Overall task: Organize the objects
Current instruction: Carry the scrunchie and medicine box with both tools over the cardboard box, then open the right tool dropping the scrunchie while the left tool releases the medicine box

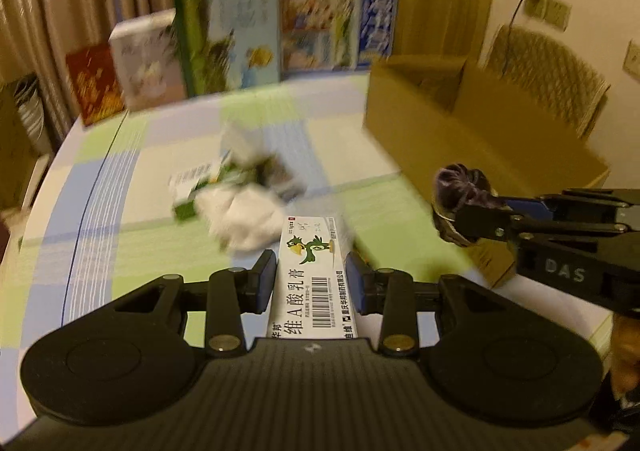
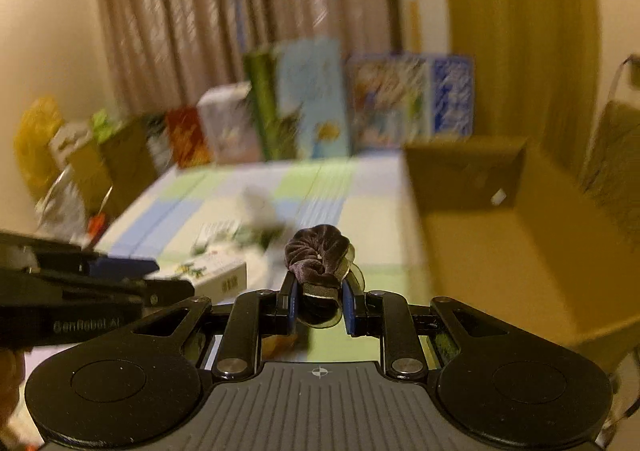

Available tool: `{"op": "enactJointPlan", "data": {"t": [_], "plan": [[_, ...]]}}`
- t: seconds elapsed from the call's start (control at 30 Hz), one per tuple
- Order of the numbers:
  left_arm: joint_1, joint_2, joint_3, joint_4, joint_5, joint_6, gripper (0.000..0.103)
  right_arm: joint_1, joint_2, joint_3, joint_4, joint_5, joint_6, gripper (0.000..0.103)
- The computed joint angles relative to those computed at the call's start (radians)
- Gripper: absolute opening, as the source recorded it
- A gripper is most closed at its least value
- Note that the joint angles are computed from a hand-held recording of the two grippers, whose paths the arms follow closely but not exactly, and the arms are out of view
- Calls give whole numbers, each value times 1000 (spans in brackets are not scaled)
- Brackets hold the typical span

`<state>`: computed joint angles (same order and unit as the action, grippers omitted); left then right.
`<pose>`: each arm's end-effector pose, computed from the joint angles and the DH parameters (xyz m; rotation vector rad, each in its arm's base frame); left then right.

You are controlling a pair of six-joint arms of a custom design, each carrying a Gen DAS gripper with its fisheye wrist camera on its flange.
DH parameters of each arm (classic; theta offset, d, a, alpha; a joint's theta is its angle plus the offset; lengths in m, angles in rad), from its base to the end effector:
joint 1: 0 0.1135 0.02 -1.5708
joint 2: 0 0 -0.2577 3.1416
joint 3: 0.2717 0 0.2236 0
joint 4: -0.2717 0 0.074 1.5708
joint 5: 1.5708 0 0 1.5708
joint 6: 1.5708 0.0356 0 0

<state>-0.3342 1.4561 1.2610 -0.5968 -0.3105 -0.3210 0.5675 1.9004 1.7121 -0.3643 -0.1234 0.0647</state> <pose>0.2768 -0.0846 0.3098 -0.1332 2.3118 0.0373 0.3512 0.2291 0.3186 -0.6092 2.0727 0.5014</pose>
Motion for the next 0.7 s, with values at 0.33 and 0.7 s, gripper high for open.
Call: {"op": "enactJointPlan", "data": {"t": [0.33,0.7], "plan": [[-125,287,434,14,22,4,32,-221,46,252,-188,22,-48,19],[-186,664,898,-62,68,45,46,-349,92,249,-218,-46,-41,19]]}}
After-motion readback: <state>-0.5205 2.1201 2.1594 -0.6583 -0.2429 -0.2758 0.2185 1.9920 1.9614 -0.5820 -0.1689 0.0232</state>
